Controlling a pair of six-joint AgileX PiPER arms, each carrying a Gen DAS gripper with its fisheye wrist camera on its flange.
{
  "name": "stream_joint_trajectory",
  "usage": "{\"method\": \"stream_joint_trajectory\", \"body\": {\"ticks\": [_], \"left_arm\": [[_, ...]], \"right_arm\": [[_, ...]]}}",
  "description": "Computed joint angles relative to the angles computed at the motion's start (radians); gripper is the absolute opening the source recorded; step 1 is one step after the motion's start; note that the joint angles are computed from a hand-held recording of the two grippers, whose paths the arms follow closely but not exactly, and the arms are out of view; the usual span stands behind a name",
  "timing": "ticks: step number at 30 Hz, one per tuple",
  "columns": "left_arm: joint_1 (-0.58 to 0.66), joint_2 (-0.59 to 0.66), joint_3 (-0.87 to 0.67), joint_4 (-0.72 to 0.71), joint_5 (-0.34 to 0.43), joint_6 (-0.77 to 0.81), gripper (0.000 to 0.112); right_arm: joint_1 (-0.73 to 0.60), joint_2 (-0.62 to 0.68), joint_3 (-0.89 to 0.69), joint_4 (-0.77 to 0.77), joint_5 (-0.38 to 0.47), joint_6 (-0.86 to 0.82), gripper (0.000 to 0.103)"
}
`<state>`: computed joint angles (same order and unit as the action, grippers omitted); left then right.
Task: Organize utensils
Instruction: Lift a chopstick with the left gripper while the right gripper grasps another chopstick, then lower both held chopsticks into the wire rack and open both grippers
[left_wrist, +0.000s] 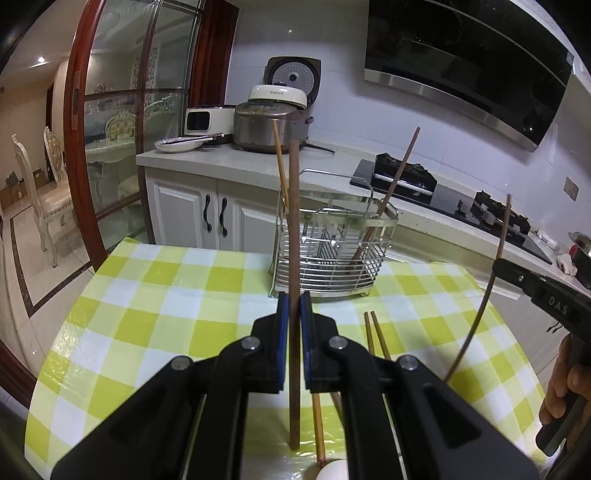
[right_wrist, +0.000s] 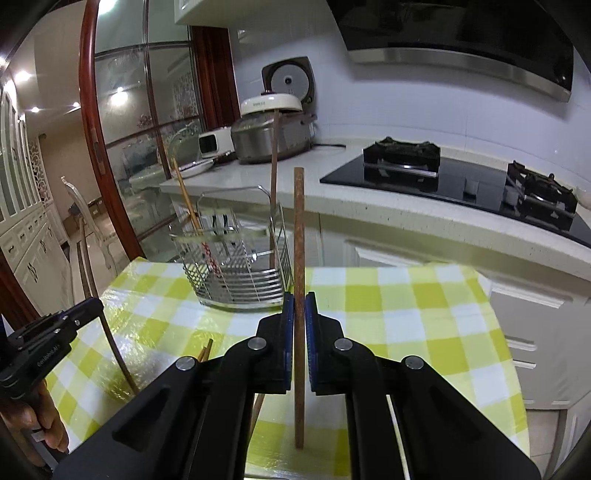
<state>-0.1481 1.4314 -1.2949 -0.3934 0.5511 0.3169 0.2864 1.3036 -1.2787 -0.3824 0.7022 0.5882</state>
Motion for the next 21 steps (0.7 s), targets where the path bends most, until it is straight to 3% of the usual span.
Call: {"method": "stream_joint_trajectory", "body": {"ticks": [13,21], "left_arm": [[-0.018,-0.005,-0.042,0.021,-0.006,-0.045,0.007],[-0.026,0.032,-0.147,0.044,0.029,-0.074,0.007]], "right_arm": [[0.001,-0.018,-0.03,0.013,0.022,-0.027,0.008],[-0.001,0.032,-0.156,0.063,0.073,-0.103,0.008]]}}
